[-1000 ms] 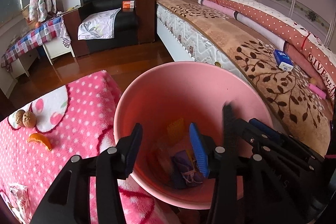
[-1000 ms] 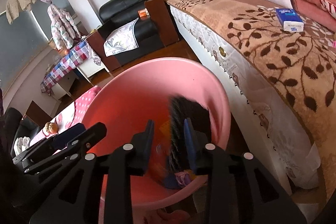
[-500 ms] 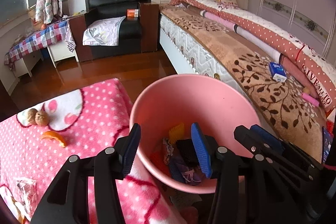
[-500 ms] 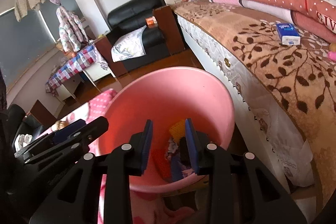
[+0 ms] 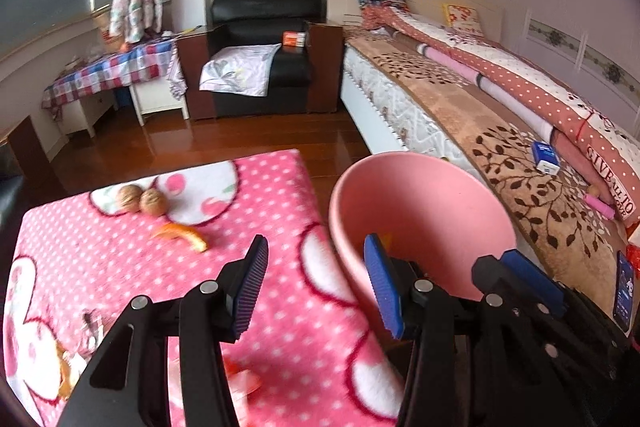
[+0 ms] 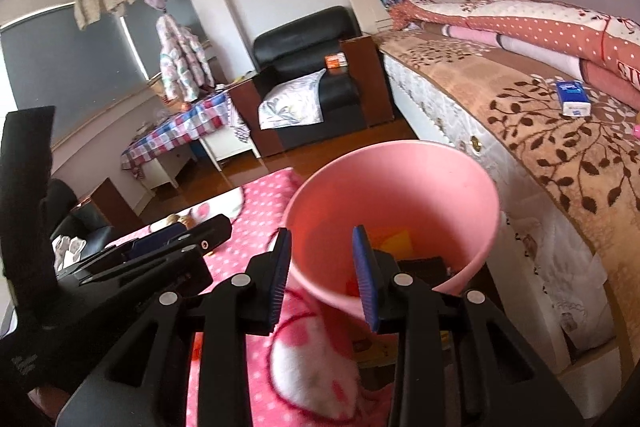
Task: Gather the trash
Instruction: 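Move both open tools back over the table trash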
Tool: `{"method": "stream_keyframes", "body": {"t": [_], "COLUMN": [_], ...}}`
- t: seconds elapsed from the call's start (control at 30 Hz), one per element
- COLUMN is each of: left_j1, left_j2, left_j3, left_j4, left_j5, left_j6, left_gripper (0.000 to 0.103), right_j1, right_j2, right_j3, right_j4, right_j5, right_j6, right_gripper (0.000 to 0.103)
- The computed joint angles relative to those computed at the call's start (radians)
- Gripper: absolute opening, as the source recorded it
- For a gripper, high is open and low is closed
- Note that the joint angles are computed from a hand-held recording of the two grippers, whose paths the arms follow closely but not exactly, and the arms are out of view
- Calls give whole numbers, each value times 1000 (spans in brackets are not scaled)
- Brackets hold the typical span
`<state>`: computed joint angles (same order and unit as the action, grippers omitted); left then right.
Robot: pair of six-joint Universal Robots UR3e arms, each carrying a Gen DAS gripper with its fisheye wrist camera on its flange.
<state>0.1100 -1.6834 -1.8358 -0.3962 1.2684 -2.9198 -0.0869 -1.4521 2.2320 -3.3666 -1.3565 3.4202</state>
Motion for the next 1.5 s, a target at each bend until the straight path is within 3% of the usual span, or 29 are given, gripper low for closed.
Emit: {"method": "stream_keyframes", "body": {"t": [0.53,0.8,1.5], "left_j1": [294,448,838], "left_j2": [225,356,429], "left_j3": [-269,-417,-504], "left_j4": [23,51,-77], "left_j5": [-98,-146,-267], "left_j6": [136,253,458], "left_gripper": [49,49,49], "right_j1": [213,302,413], "right_j2": [76,133,199], "right_j3": [-59,-118,-225], "right_j4": [-9,17,87], "right_j5": [-79,-111,-136], "right_j6": [2,-2,-2], "right_gripper": [32,32,32]}}
